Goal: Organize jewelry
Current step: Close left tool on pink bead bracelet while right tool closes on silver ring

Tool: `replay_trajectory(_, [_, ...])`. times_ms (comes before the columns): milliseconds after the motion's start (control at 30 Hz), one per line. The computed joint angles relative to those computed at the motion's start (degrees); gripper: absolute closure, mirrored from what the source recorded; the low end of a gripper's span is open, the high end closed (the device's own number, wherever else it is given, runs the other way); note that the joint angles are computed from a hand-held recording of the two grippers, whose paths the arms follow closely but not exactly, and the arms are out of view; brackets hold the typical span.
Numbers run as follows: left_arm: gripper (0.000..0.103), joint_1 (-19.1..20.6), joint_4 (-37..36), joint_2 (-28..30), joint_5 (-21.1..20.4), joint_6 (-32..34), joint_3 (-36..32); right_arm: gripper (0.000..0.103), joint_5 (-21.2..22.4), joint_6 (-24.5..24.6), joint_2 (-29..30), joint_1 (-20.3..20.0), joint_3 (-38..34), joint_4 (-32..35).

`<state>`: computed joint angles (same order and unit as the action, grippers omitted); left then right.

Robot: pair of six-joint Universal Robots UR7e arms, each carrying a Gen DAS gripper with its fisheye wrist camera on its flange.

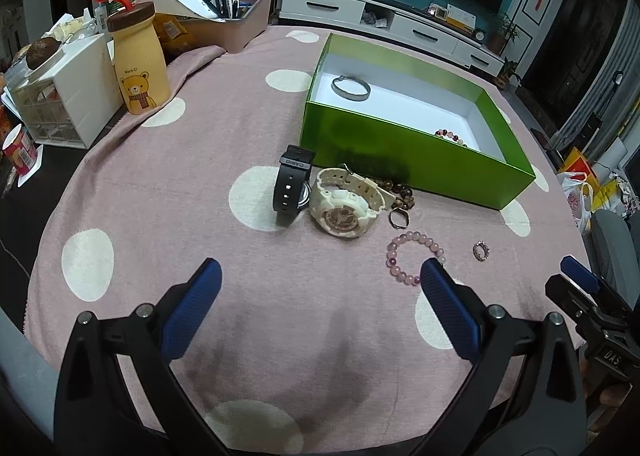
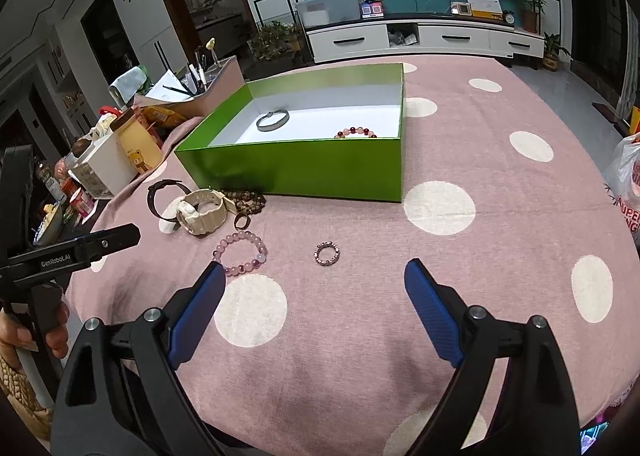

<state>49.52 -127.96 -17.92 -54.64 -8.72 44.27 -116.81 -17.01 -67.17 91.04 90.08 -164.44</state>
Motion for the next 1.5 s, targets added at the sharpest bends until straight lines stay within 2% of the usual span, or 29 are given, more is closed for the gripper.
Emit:
replay_trajectory(100, [0.002, 0.20, -0.14, -0.10, -1.30, -0.07, -0.17, 0.012, -0.37, -0.48, 0.49, 0.10, -0.46, 0.42])
replay_trajectory(600, [0.002, 0.93, 1.46, 1.77, -2.22, -0.83, -2.67, 0.012, 1.16, -1.50, 0.48, -1.84, -0.10, 0.97])
replay_trajectory(833, [0.013, 1.25, 2.73, 3.80, -2.48, -0.60, -5.23, 0.012, 1.30, -2.37, 1.96, -2.74, -1.34, 1.20])
replay_trajectory(1000, [0.019, 1.59, 4.82, 5.83, -4.35, -0.73, -8.67, 0.024, 1.56, -4.37, 3.15, -3.13, -2.36, 1.74])
replay_trajectory(1100, [0.028, 1.49, 6.03, 6.98, -6.40, 0.92, -10.23, 0.033, 1.72, -5.36, 4.01, -3.40, -3.27, 2.48])
replay_trajectory(1167, [0.030, 1.31, 7.09, 7.96, -7.28, 2.34, -11.34, 0.038, 1.77, -5.91, 4.54, -3.52, -3.78, 2.79])
replay_trajectory(1267, [0.037, 1.17, 9.19, 9.72, -8.22, 3.42, -13.74, 0.043, 1.58, -6.76, 5.31, -3.54, -4.60, 3.03])
replay_trajectory(1500, [0.055, 0.53, 10.48, 13.25, -6.28, 7.05, -17.50, 0.056, 0.15, -7.98, 7.28, -3.37, -6.67, 3.07])
